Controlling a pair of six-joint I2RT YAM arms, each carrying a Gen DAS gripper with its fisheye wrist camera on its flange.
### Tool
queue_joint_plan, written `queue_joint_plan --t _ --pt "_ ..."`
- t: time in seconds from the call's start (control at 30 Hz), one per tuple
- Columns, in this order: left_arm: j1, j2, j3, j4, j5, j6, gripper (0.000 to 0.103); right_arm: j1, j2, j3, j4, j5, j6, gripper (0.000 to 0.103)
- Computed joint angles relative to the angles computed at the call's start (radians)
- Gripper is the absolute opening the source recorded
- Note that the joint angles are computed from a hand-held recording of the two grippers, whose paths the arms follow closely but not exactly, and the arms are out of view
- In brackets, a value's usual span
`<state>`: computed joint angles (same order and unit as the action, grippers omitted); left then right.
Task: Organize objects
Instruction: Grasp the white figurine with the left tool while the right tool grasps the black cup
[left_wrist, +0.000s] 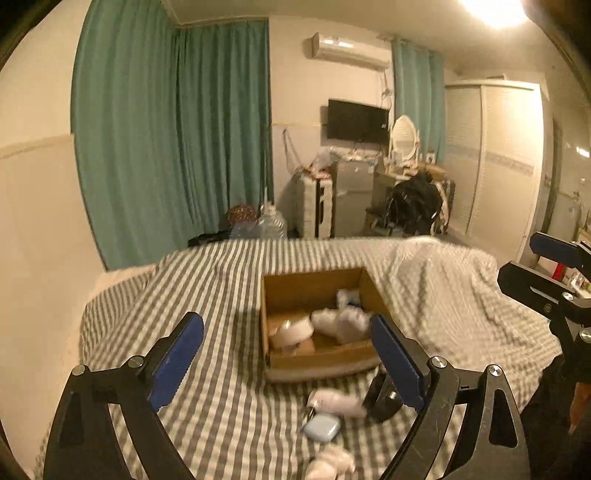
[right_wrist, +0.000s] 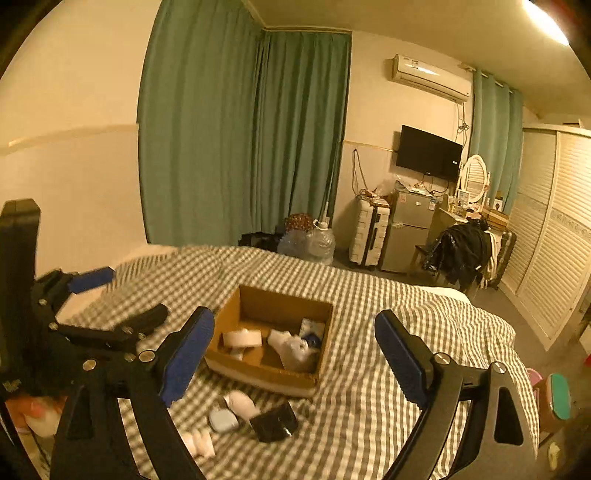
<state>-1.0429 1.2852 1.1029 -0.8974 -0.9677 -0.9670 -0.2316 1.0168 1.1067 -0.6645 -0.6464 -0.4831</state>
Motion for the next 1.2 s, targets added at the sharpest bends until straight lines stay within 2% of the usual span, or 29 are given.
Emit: queue_joint_plan --t 0.13,0.27,0.33,0.43,0.5,0.67,0.7,0.73,0.77,0.8,0.83,1.07,1.2 --pt "-0.014 0.041 -0.1 0.035 0.036 -0.1 0.094 0.008 -0.012 -0.14 0.051 0.021 -0.041 0.089" --pt "-0.003 0.092 -0.205 0.177 0.137 -0.117 0.094 0.042 0.059 -0.198 0.087 0.066 -0.048 0.089" --pt "-0.024 0.152 -0.229 0.213 0.149 -0.142 0.094 0.051 0.071 -0.242 0.13 0.082 -0.059 0.089" --pt "-0.031 0.229 -0.264 0.288 0.214 -0.136 0.094 0.067 0.091 -0.33 0.232 0.131 -0.058 0.089" --pt "-0.026 0.283 -0.286 0.35 0.28 -0.12 0.094 0.075 0.124 -0.357 0.259 0.15 -0.063 0.089" --pt "-0.016 0.356 -0.321 0.458 0.367 -0.085 0.094 0.088 0.191 -0.396 0.334 0.2 -0.07 0.089" --pt "-0.008 0.368 -0.326 0.472 0.386 -0.081 0.093 0.086 0.201 -0.398 0.341 0.201 -0.07 0.089" --pt "-0.004 0.379 -0.326 0.477 0.401 -0.08 0.085 0.085 0.213 -0.4 0.346 0.201 -0.069 0.089" --pt "0.003 0.388 -0.329 0.492 0.424 -0.069 0.073 0.084 0.216 -0.402 0.345 0.202 -0.071 0.089" --pt "0.015 0.388 -0.347 0.536 0.466 -0.044 0.067 0.088 0.221 -0.408 0.353 0.207 -0.069 0.089" --pt "0.021 0.392 -0.35 0.551 0.488 -0.035 0.056 0.093 0.226 -0.414 0.359 0.214 -0.068 0.089" --pt "0.023 0.353 -0.345 0.534 0.481 -0.041 0.056 0.127 0.256 -0.427 0.384 0.242 -0.058 0.089" --pt "0.032 0.282 -0.34 0.474 0.433 -0.033 0.056 0.162 0.29 -0.424 0.403 0.279 -0.056 0.089"
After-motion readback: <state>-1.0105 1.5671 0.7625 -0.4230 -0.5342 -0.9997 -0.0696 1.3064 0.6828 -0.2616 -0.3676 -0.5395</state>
